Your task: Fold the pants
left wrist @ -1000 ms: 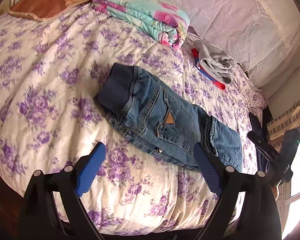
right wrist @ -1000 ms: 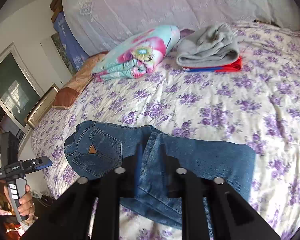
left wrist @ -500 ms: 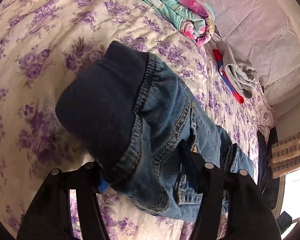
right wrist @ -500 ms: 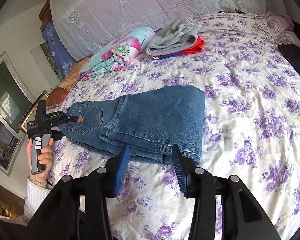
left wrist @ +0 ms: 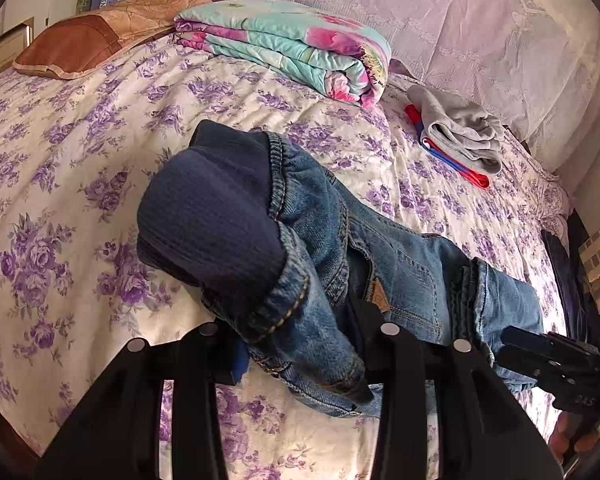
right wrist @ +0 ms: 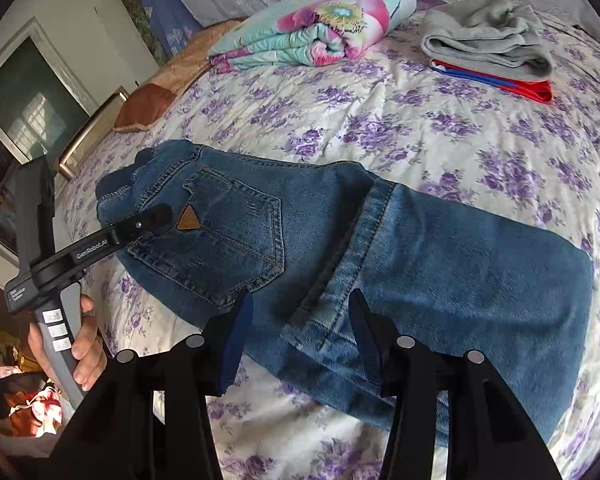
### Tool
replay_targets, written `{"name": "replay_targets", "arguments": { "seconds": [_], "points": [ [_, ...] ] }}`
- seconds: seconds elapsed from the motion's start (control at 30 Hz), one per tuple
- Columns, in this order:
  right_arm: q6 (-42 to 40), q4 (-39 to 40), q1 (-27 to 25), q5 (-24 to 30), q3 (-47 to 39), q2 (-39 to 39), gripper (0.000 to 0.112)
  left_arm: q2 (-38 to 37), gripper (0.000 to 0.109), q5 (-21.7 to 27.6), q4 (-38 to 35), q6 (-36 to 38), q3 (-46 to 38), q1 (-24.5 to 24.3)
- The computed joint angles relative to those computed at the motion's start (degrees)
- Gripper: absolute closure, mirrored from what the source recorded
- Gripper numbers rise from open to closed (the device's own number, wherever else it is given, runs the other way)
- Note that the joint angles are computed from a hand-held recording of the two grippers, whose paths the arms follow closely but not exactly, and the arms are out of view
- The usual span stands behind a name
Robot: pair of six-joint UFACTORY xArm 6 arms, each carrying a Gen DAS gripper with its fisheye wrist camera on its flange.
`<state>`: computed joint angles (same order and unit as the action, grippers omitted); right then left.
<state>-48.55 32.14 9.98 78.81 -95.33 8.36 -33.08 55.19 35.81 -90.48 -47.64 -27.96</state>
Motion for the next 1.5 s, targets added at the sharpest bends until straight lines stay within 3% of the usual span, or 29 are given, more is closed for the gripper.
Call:
{"name": "replay_targets", "arguments": {
  "seconds": [0.1, 0.23, 0.3, 0.47, 0.57, 0.67, 0.73, 0.83, 0.9, 0.97, 1.1, 1.23, 1.37, 1.5],
  "points": [
    [3.1, -5.2, 4.1, -2.0, -2.7, 2.5, 0.062, -0.6, 0.072, -1.2, -0.1, -0.3, 0.9, 0.4],
    [5.5, -5.5, 5.7, -0.6, -7.0, 6.3, 0.066, -0.9, 0.072, -2.3, -0.7, 0.0, 1.5, 0.9],
    [5.9, -5.5, 6.2, -1.5, -7.2, 6.7, 0.093, -1.1, 0.072, -2.5, -1.0, 0.3, 1.7, 1.1],
    [7.3, -7.6, 7.1, -1.2, -5.9, 7.8, 0.093, -0.8, 0.072, -2.3, -0.8, 0.4, 1.3, 1.0],
    [6.7, -8.4, 8.0, -4.2, -3.1, 6.4, 0.093, 1.4, 0.072, 1.0, 0.6, 0.9, -1.6, -0.3],
    [6.6, -2.2, 4.4, 2.9, -8.0, 7.6, 0.093, 2.7, 0.073, 3.8, 1.7, 1.8, -4.5, -1.7],
    [3.5, 2.5, 0.8, 1.7, -6.8, 4.8, 0.093, 4.5, 0.073, 7.4, 3.1, 2.8, -7.5, -3.6],
    [-0.2, 8.8, -6.6, -0.7, -4.6, 1.1, 0.093, 9.0, 0.074, 15.0, 7.4, 5.0, -14.2, -8.4],
    [-1.6, 10.7, -11.5, -2.6, -3.1, -0.3, 0.085, 12.9, 0.075, 19.9, 10.8, 7.4, -19.6, -12.0],
    [-2.0, 11.4, -15.8, -5.0, -1.4, -1.1, 0.083, 17.9, 0.075, 24.2, 13.8, 10.7, -26.3, -15.2],
    [-2.4, 16.2, -24.6, -1.9, -1.3, 0.7, 0.083, 31.0, 0.075, 30.2, 17.0, 20.8, -43.1, -19.4],
    [-3.0, 19.3, -29.8, -1.6, -0.6, 1.9, 0.083, 44.9, 0.079, 32.0, 16.9, 31.6, -60.1, -21.4],
    [-3.0, 20.1, -32.4, -1.0, -1.0, 3.5, 0.083, 56.4, 0.081, 27.9, 6.7, 39.4, -72.5, -18.8],
    [-3.0, 19.3, -32.3, 0.4, -1.0, 4.7, 0.083, 68.5, 0.078, 29.8, -1.1, 44.7, -85.5, -17.0]
  ]
}}
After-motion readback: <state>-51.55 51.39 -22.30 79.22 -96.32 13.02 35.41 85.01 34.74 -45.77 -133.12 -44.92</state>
